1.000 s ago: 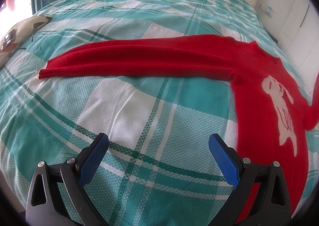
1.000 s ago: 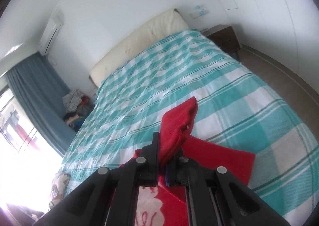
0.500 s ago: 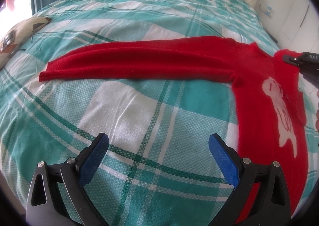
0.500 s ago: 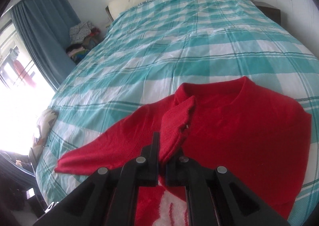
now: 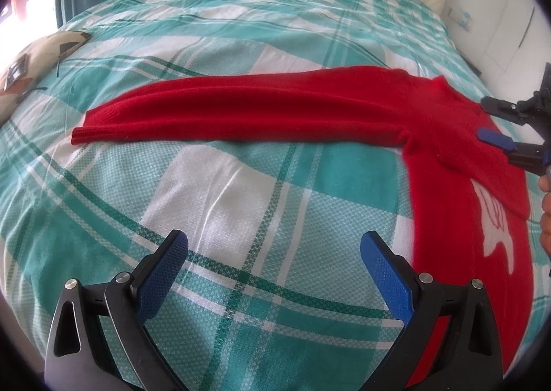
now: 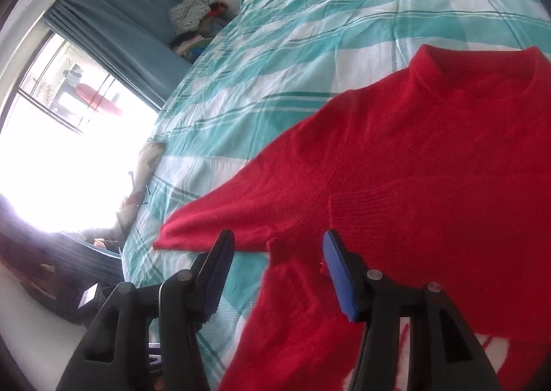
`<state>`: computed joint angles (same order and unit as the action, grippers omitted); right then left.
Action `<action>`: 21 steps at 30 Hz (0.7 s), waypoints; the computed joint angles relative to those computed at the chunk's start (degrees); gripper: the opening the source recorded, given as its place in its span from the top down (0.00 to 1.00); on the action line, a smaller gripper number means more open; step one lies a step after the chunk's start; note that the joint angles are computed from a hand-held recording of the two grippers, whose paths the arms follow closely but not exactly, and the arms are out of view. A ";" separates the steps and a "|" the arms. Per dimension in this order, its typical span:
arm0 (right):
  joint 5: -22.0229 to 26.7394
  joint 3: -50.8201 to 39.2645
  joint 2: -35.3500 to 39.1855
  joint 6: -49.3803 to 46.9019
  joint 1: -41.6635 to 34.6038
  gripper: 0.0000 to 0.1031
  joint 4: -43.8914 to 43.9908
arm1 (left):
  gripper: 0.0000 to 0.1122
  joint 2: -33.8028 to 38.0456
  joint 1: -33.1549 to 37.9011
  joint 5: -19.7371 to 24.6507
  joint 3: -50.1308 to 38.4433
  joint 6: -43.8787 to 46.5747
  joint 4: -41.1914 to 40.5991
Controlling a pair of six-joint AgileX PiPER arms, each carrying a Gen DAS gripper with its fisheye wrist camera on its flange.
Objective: Fold small clothes
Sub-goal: 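Fold the held sweater edge over the body and open the right tool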
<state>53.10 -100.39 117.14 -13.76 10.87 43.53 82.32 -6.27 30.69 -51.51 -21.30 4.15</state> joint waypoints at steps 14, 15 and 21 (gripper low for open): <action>-4.06 16.61 -10.93 8.49 -24.40 0.49 -18.91 | 0.10 0.83 -4.29 1.05 -0.31 -6.46 7.42; -4.48 17.29 -12.03 8.43 -25.01 0.49 -18.99 | 0.10 0.98 -4.37 1.10 -0.29 -6.85 7.83; -0.15 22.86 -16.38 -5.03 -28.62 0.47 -3.36 | 0.10 1.90 -4.21 1.12 -0.73 -7.27 7.70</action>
